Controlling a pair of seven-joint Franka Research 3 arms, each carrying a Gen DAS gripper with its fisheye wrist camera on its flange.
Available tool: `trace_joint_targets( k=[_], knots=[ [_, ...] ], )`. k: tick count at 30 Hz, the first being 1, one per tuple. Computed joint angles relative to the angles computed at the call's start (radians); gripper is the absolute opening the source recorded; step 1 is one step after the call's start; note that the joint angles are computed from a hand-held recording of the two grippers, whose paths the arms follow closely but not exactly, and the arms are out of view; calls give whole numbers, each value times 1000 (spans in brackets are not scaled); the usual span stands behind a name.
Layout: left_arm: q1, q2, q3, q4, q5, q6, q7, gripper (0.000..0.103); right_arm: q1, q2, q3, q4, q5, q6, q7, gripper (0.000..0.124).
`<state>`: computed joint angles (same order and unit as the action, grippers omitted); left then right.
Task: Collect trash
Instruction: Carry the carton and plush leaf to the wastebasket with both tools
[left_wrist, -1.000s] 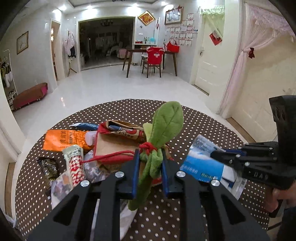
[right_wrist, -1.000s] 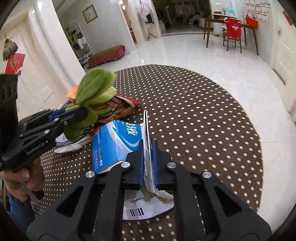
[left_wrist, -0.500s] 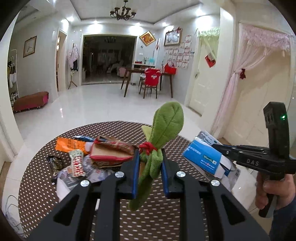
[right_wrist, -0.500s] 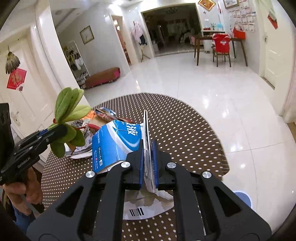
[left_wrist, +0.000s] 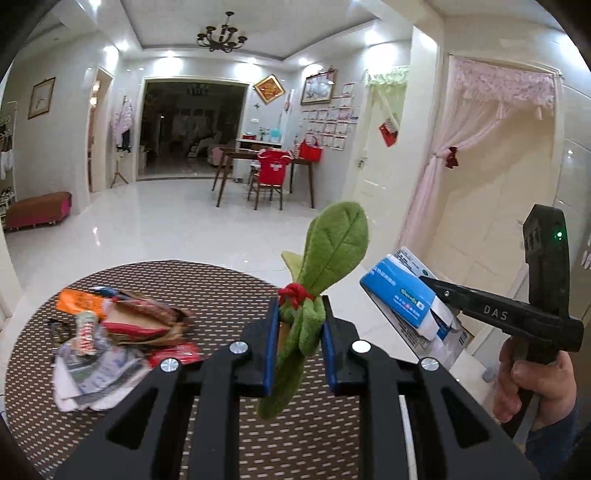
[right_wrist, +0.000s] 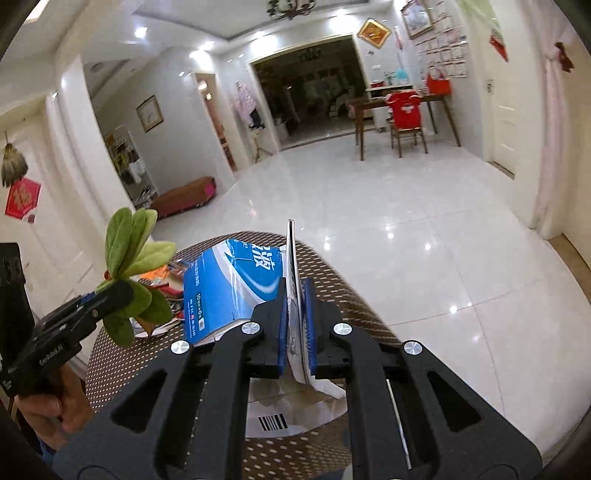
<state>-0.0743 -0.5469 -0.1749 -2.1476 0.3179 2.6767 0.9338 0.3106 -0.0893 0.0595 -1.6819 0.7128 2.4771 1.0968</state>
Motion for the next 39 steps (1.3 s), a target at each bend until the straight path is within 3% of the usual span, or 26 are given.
trace_joint_targets(
  k=[8,14,22,32,33,35,36,37,38,39],
  knots=[
    [-61,200,-67,154,2,-5,-12,20,-75,-40,-64,-86,9,30,23,9],
    [-142,446,-102,324,9,-54,4,20,-153,-18,-99,-154,-63,22,106,9],
    [-235,720,-92,518,-30,-168,34,20,-228,89,-111,-181,-132,-21,201,9],
    [-277,1019,-74,784,-111,-332,72,21,-286,272,-97,-118,-137,-102,272,9],
    [-273,1050,-80,814,-134,-342,90,23,-291,290,-94,-108,-130,-114,273,10],
    [-282,1103,-83,874,-156,-370,107,41,-304,320,-85,-90,-102,-134,265,13],
    [-285,1130,-81,910,-167,-401,111,68,-327,344,-68,-75,-94,-146,269,31],
    [-291,1148,-75,937,-171,-425,108,84,-314,338,-79,-96,-79,-156,278,51],
    [-298,1159,-66,953,-168,-438,97,84,-318,346,-78,-99,-69,-163,288,86],
    [-300,1152,-61,941,-165,-435,91,84,-320,347,-77,-112,-58,-151,297,87]
  ],
)
